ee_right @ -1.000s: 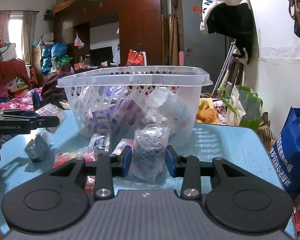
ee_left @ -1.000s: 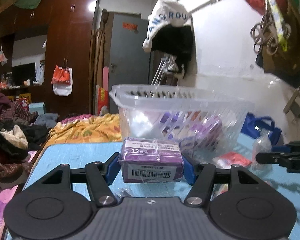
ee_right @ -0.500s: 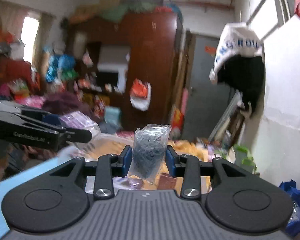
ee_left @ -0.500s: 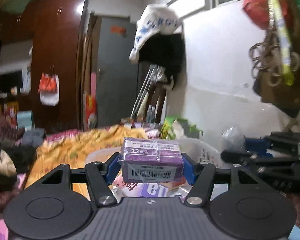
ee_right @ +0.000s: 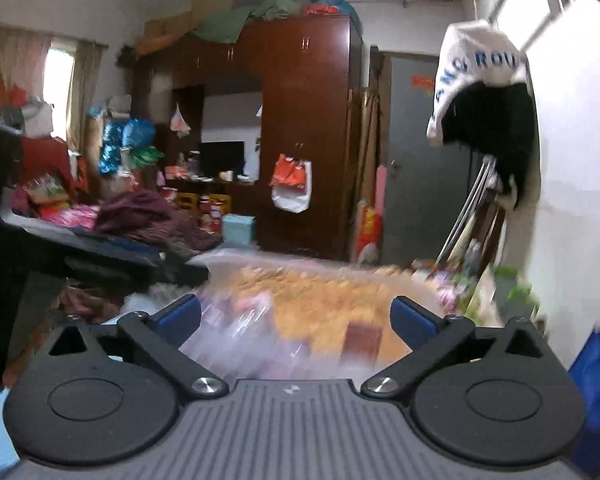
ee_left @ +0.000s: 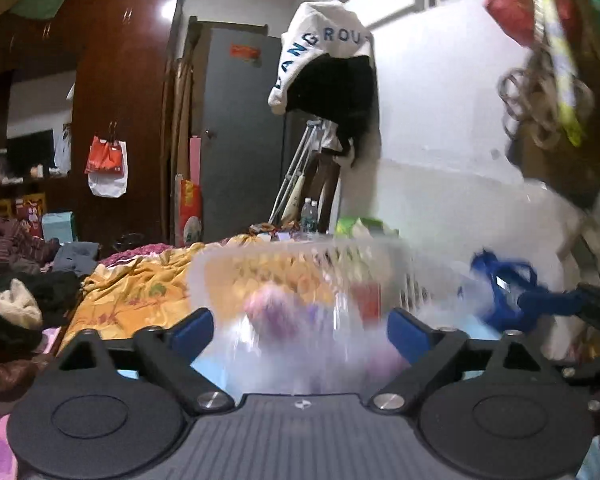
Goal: Organize objects
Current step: 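Lift both items over the basket and open both grippers, then grasp the bagged dark-blue item with left gripper while right grasps the red bagged item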
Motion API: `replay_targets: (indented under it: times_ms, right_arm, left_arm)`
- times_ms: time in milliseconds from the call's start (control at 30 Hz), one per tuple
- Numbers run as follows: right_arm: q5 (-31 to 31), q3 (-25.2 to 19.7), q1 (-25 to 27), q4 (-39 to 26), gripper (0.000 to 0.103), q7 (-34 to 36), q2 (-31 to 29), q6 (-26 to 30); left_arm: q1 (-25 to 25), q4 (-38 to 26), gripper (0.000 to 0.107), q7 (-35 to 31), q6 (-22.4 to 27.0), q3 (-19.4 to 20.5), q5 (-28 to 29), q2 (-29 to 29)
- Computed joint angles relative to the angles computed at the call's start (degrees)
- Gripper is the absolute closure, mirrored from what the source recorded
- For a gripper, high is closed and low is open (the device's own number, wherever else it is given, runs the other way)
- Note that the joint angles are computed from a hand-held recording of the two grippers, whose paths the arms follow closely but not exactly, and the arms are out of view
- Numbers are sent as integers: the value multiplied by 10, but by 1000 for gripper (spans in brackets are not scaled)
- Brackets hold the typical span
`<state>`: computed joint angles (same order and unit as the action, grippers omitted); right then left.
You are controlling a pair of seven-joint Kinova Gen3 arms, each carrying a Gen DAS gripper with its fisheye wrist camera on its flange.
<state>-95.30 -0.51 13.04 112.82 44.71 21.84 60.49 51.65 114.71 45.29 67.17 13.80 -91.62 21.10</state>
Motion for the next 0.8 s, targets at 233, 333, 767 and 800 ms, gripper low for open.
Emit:
replay_targets:
  times_ms: [233, 333, 767, 800]
  right_arm:
    - [129, 33, 50, 39, 0, 24, 53, 84]
    - [143, 2, 61, 20, 9, -3, 50, 42]
    - [174, -30, 62, 21, 52, 38, 45, -39]
    - [167, -30, 70, 21, 52, 40, 48, -30]
  left_arm:
    - [58, 80, 12, 152, 11, 19, 19, 31]
    - [48, 80, 12, 152, 6, 21, 15, 43]
    - [31, 23, 12, 49, -40, 2, 91, 51]
    - [27, 14, 12, 29, -46, -1, 105, 51]
